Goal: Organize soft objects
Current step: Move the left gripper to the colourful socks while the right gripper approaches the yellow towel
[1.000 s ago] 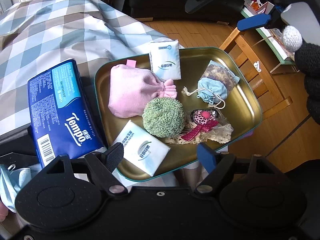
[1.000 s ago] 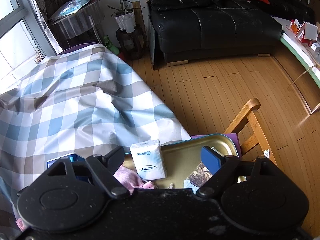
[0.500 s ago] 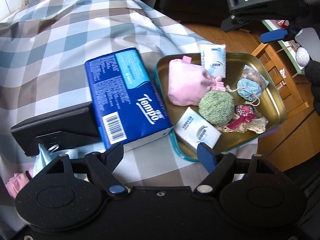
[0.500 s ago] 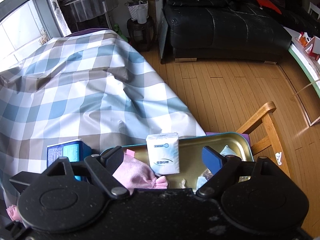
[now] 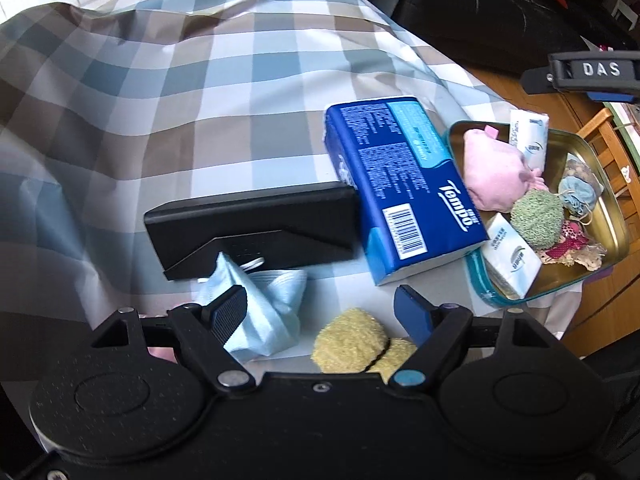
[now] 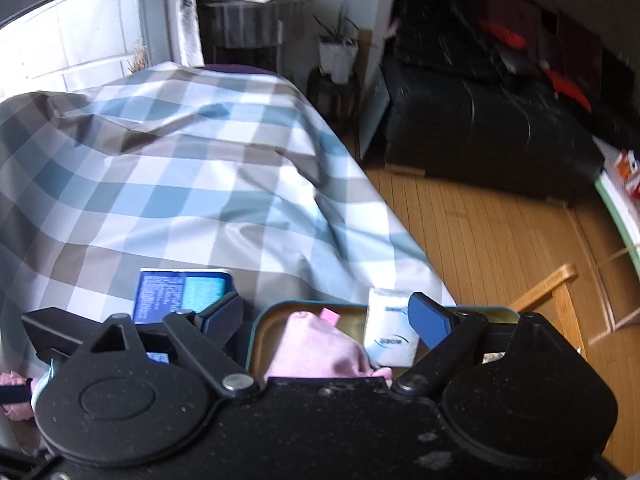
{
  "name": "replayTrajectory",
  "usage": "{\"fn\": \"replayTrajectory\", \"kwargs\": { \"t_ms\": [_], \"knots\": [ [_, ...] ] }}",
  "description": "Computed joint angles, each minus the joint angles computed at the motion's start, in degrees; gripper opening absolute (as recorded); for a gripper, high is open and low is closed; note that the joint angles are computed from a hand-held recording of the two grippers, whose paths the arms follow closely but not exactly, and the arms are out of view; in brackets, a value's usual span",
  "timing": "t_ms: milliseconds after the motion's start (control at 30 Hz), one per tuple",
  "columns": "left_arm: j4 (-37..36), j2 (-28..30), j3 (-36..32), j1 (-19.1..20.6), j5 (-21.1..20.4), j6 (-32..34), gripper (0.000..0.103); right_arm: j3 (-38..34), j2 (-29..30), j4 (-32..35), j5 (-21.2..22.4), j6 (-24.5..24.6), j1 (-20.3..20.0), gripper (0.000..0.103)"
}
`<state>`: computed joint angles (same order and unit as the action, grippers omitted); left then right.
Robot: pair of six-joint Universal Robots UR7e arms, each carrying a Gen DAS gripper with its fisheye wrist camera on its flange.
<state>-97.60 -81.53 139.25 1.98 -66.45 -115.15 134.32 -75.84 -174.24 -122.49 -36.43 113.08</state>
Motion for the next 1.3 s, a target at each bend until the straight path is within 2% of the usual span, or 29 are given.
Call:
{"fn": "replayTrajectory", "kwargs": {
  "t_ms": [100,233,333,467,567,700,900,1133,1233,1300],
  "knots": [
    [2.69,-2.25,0.71,-0.32,-1.45,-1.72,0.076,3.00,-2.24,-0.52,2.79,-1.15,0.90,0.094],
    [7.03,-4.92,0.99,-0.96,-2.40,-3.62,0.076,6.88,-5.95,1.15,7.05,-1.78,1.71,0.103],
    [9.53,-6.54,1.24,-1.58,-2.39,-4.89,0.076,10.09,-7.30,0.40,6.97,-2.35,3.11,0.102],
    [11.23,-8.72,1.62,-2.27,-1.30,-5.23,0.076,14.46,-11.67,2.67,10.80,-5.06,3.02,0.102],
    [11.76,-9.61,1.59,-2.37,-0.51,-4.96,0.078,17.21,-13.69,3.39,11.30,-8.09,3.96,0.102],
    [12.31,-9.64,1.77,-2.65,0.25,-6.53,0.088,19.88,-14.75,4.45,11.38,-10.48,5.35,0.102],
    [10.63,-9.11,2.67,-2.54,-0.09,-7.21,0.090,20.17,-15.99,13.43,12.25,-8.15,5.77,0.102],
    [7.35,-11.77,4.93,-2.58,-0.39,-9.73,0.091,20.62,-12.89,11.01,11.49,-3.54,3.24,0.101],
    [7.12,-10.75,4.64,-2.31,-0.72,-9.36,0.091,19.96,-10.69,11.63,9.29,-0.99,2.71,0.090],
    [7.01,-9.50,4.20,-1.88,-1.09,-8.25,0.091,19.72,-8.95,11.60,7.57,-0.49,2.77,0.087]
  ]
}}
